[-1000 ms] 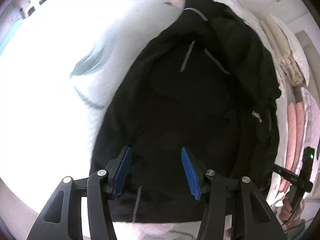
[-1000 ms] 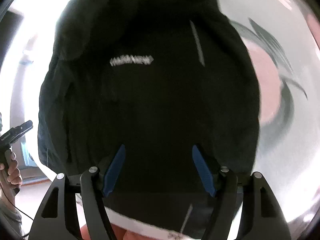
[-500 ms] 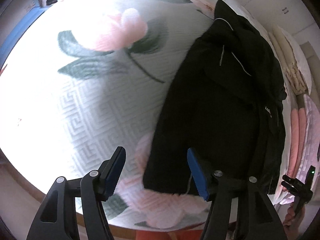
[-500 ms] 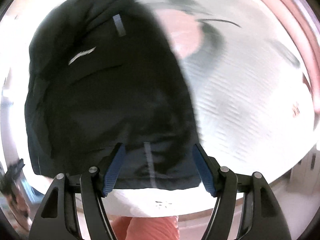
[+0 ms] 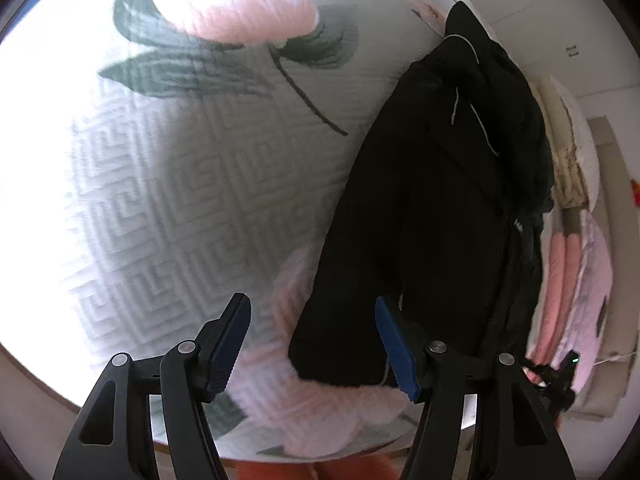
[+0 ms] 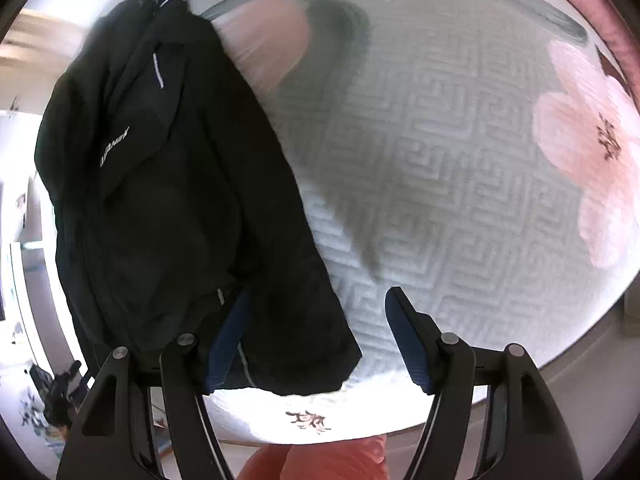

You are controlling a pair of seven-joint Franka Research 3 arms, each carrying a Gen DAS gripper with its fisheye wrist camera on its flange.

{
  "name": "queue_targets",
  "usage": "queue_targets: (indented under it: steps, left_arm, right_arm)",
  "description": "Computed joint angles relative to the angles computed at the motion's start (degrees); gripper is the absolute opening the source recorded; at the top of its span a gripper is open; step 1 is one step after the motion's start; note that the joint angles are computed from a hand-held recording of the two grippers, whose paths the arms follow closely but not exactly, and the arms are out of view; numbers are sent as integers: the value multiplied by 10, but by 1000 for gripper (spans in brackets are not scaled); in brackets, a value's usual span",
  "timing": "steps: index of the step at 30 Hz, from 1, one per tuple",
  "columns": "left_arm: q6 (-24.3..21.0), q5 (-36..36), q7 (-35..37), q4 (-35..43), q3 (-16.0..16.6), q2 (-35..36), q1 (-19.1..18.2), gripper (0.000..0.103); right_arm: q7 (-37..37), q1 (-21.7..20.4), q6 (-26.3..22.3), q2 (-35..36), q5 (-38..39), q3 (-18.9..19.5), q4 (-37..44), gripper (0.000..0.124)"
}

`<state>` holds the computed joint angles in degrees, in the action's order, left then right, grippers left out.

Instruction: Fold large clothes

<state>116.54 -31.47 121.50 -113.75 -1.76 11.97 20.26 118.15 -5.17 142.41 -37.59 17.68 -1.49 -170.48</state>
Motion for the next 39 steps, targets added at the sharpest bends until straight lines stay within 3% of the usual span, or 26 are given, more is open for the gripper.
queue_targets:
  steps: [5,10,15,21,22,23,25,26,28,34,39]
  left_arm:
    - [-61,-37,23,23,-14,32,7,66]
    - [-27,-24,26,0,-18,22,-10,65]
    - [-40,-40,15,9,-17,32,-5,65]
    - [1,-7,12,-20,-22,9,-26,65]
    - [15,9,9,-28,-23,2,-34,59]
    - [26,20,6,-35,-23,-4,-41,45]
    - [27,18,2,-39,-22,-8,-44,28]
    - [24,12,-4,-37,-21,-7,-44,19]
    - [11,-3,-16,-28,-19,-6,-40,12]
    - [1,-23,-11,-2,-22,-32,-49,10]
    - [6,-57,-28,67,-30,-17,-65,10]
  right_arm:
    - [-46,28,30,34,29,-20,6,72]
    - [-96,58,42,68,61,-25,21,72]
    - [-137,69,28,64,74,-30,22,72]
    - [-161,73,0,92,58,-10,47,62]
    - [-158,76,2,110,58,-5,60,56]
    - [-156,79,1,119,55,-1,68,51]
    - [-162,87,-3,127,48,6,84,24]
    - [-151,87,-6,133,36,15,95,17]
    - [-151,88,-22,128,26,13,108,14]
    - [-187,78,-87,90,47,-23,152,11]
    - [-211,58,-106,118,69,-42,241,11]
